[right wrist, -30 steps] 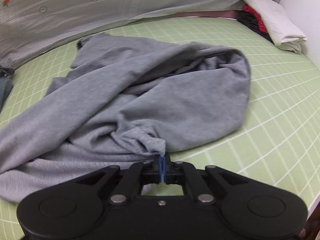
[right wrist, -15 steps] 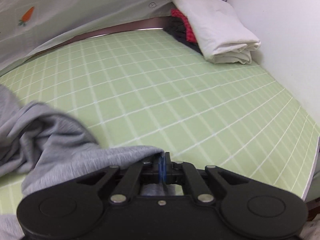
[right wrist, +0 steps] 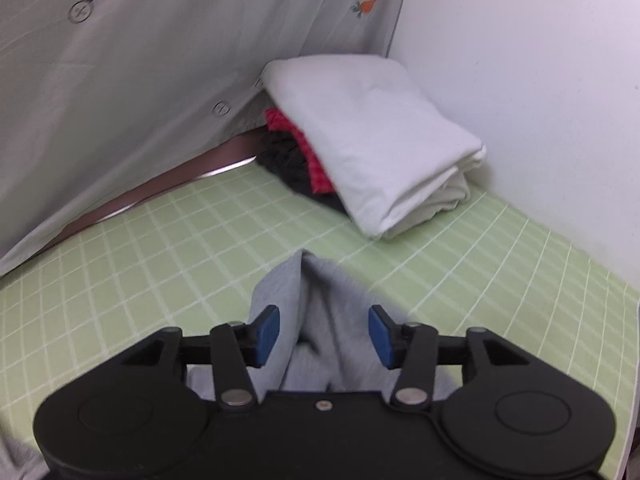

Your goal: Fold clothes

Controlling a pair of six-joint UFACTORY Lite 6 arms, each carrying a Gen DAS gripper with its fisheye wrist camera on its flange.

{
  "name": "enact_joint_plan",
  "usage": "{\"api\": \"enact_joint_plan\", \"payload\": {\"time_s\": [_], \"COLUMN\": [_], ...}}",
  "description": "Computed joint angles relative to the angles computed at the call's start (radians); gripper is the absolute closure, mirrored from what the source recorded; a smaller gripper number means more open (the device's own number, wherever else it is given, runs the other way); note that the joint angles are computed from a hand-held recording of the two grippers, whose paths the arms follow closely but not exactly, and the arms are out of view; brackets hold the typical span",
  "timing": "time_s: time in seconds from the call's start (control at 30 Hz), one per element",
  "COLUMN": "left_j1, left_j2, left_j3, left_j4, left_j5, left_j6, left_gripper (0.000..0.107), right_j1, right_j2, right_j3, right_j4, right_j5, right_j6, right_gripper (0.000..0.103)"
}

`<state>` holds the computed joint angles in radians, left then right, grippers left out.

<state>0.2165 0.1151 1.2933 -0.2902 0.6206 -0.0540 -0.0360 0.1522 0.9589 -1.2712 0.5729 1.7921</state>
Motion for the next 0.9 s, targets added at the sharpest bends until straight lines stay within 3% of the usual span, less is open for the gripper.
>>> {"api": "enact_joint_plan", "payload": {"time_s": [0.03,0.17,0.23,0.47,0.6,0.77,0.9], "left_j1": [0.018,0.135,0.204,0.466,0.619,0.742,0.798], "left_j2": [-0.014,-0.074,-0.087,-0.018,0.091,0.271,0.385], "left_j3": [-0.015,-0.075,-0.091,-0.028,0.095,0.319,0.480], "left_j4": [-0.017,-0.099,-0.134,-0.232,-0.267,-0.254,-0.242], "left_j5": [0.006,0.052,0.079,0.216,0.289,0.346,0.407], "left_j6": [0.026,0.185,0.265,0.594,0.782,0.865,0.894], "left_gripper": [0.023,0.018,0.016,0.015,0.015,0.015,0.015], "right_j1": [0.052,0.311,0.451,0.829,0.942,1.033,1.073], "right_j2": [-0.029,-0.095,-0.092,0.097,0.300,0.590,0.764], "right_j3": [-0.040,-0.126,-0.115,0.124,0.361,0.746,1.002], "right_j4": [0.048,0.236,0.293,0.398,0.418,0.463,0.507], "right_j5": [0.010,0.077,0.114,0.170,0.167,0.258,0.313], "right_j6": [0.004,0.040,0.073,0.214,0.295,0.275,0.233], "right_gripper": [0.026,0.012,0.000,0.000,0.000,0.002,0.034]}}
